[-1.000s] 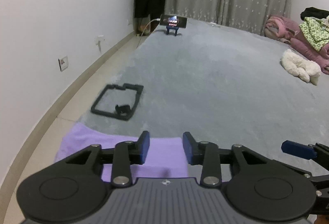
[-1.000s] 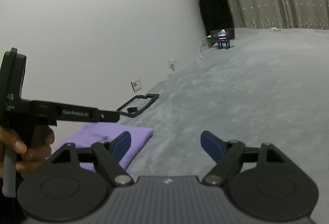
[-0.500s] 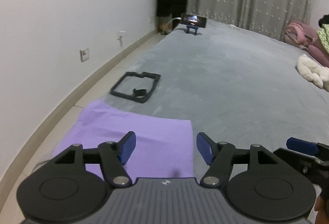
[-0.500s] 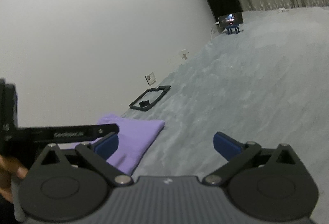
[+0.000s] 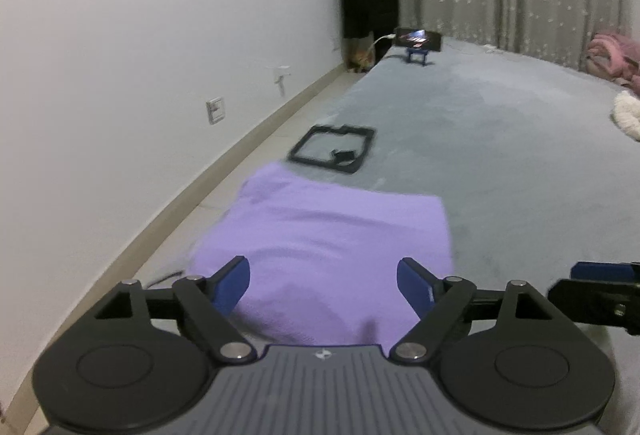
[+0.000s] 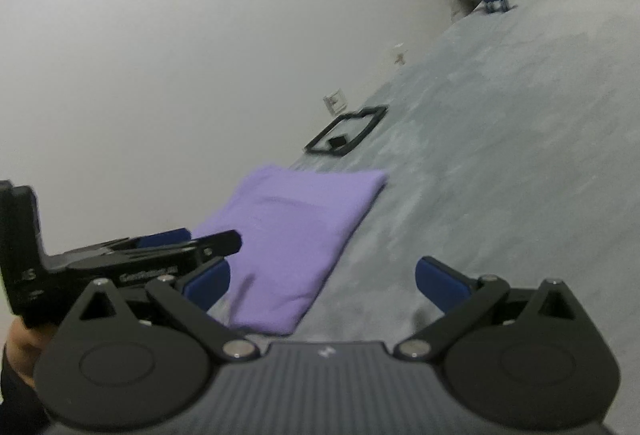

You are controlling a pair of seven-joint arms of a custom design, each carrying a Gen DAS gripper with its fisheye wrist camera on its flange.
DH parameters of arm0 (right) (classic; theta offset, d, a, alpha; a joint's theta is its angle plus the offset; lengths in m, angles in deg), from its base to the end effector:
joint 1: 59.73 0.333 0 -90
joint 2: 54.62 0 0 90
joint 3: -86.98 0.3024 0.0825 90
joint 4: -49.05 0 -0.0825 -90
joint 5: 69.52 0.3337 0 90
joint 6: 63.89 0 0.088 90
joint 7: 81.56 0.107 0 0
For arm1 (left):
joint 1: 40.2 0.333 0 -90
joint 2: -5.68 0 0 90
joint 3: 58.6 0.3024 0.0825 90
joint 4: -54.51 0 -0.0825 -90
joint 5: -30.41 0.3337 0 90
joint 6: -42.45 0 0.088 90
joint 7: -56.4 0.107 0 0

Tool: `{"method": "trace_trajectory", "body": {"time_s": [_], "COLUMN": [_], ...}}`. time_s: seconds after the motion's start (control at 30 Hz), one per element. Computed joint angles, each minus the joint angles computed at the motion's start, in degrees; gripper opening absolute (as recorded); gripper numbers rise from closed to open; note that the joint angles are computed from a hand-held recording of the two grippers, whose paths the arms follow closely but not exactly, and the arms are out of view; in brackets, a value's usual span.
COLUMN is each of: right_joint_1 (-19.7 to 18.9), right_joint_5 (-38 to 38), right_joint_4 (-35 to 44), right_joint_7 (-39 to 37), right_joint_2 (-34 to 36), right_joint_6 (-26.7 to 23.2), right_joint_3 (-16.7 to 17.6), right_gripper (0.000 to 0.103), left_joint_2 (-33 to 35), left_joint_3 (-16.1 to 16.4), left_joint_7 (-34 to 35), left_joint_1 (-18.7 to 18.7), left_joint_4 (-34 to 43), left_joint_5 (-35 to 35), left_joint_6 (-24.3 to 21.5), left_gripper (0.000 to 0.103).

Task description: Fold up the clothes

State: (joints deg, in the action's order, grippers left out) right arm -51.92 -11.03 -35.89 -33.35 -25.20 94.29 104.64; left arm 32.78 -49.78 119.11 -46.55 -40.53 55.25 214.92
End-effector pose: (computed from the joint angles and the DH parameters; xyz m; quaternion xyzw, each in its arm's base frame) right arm 0.6514 0.2195 0.4660 -0.6796 0.5326 -0.0148 0.5043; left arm 0.6728 -0.0214 0.4514 -0.6566 0.6151 -0.2696 0.3432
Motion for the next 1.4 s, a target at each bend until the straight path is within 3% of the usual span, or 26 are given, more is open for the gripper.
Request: {"method": "trace_trajectory", "body": {"time_s": [0.13, 0.37, 0.7, 0.93, 1.4], "right_joint_1": [1.59, 5.06, 5.48, 7.17, 6.83], "right_joint_5": [-2.01, -12.58, -22.42, -28.80, -35.25], "right_joint_4": [-0.76, -1.02, 0.07, -0.18, -1.69], "right_joint_7": [0.91, 9.86, 18.11, 22.12, 25.88], "right_joint_2": [-0.51, 0.30, 2.21, 2.75, 2.59], "right_joint_6": [0.51, 1.42, 1.61, 3.46, 5.51], "right_joint_3": [-0.41, -3.35, -3.03, -4.12, -3.39], "right_gripper": [0.103, 0.103, 0.103, 0.103, 0.103], "left_joint_2": [-0.24, -0.50, -0.55, -0.53, -0.12], "left_joint_3": [1.85, 1.61, 3.72, 2.12, 0.41], "left_joint_7": [-2.04, -4.11, -9.81, -10.47, -9.30], "left_joint_1": [-0.94, -0.42, -1.71, -0.38, 0.78], "left_joint_4": [-0.33, -0.49, -0.53, -0.23, 0.39], "left_joint_5": [1.59, 4.22, 10.61, 12.08, 11.88], "left_joint_6": [-1.86, -2.92, -3.59, -4.40, -5.28], "left_gripper": [0.082, 0.095, 0.101, 0.102, 0.103]}}
